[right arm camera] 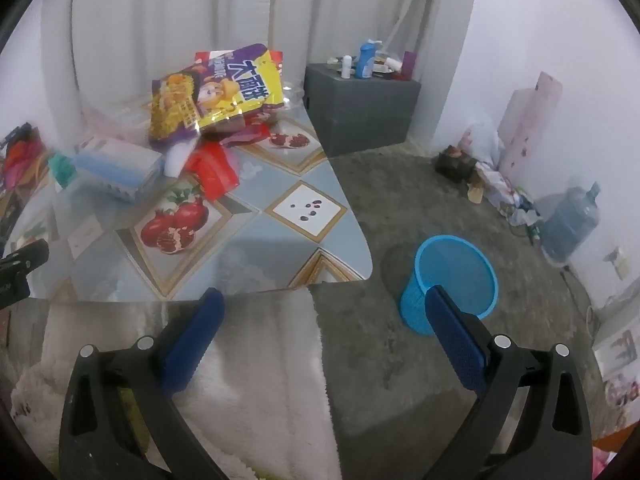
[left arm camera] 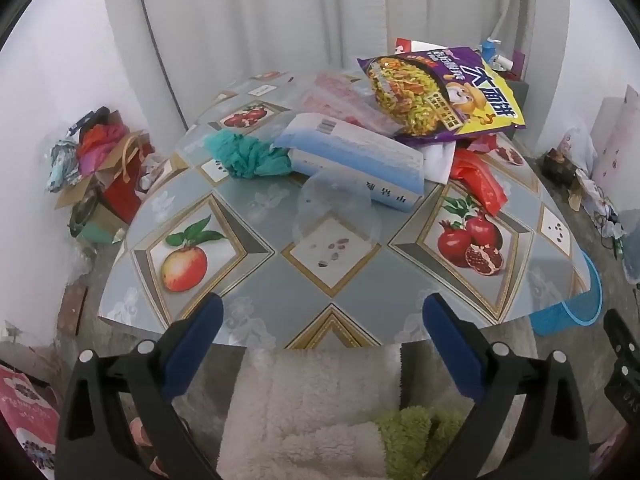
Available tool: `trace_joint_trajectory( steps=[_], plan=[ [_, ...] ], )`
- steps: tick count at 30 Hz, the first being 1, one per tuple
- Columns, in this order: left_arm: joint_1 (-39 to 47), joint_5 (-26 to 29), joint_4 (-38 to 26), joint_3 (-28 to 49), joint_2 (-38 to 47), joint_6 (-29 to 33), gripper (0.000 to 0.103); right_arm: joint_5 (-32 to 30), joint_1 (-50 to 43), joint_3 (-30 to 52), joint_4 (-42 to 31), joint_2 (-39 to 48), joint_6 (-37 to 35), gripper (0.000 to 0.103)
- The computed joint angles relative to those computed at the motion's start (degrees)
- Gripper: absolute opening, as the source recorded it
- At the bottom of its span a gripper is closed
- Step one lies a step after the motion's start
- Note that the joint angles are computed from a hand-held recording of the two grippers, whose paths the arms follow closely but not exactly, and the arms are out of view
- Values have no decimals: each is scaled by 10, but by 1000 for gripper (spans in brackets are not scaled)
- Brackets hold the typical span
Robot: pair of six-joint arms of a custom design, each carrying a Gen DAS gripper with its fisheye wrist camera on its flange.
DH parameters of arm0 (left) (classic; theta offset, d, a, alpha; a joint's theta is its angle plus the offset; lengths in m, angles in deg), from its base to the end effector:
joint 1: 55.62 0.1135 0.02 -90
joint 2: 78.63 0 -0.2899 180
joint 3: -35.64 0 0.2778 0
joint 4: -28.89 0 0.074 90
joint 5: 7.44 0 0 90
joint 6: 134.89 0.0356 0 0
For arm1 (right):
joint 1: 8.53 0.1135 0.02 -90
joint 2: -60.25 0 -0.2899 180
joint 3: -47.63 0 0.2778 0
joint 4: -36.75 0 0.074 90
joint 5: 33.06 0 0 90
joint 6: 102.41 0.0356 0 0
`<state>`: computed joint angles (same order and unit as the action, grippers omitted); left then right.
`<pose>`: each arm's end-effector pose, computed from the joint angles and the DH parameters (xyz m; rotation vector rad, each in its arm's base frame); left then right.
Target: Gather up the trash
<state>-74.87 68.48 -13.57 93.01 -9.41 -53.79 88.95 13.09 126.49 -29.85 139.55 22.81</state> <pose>0.2411 -0.0750 0.2393 0.1254 2.4777 0.1029 0.2715 0.0873 0.3003 0.4414 2.4696 -0.3897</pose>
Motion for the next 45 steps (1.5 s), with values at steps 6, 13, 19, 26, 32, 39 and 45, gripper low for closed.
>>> trace_joint_trajectory(
  steps=[6,13,19,26,32,39,45],
  plan=[
    [7,6,-1,-2,-5,0,98,2,7,10,-4,6,-6,96],
    [18,15,0,-1,-5,4,98,4,21,22,-5,19,-15,96],
    [22,19,-1,-1,-6,5,98,-2,26,31,-11,29,-17,96],
    [22,18,1,-3,-7,4,98,-9,31,35,-11,36,-20,96],
    [22,19,1,-6,-9,4,98,-10,28,32,-11,34,-20,96],
    [24,20,4,-10,-9,6,98,-12,27,26,-7,32,-20,96],
    [25,21,9,-14,-8,6,98,-11,28,22,-5,31,-19,96]
  ],
)
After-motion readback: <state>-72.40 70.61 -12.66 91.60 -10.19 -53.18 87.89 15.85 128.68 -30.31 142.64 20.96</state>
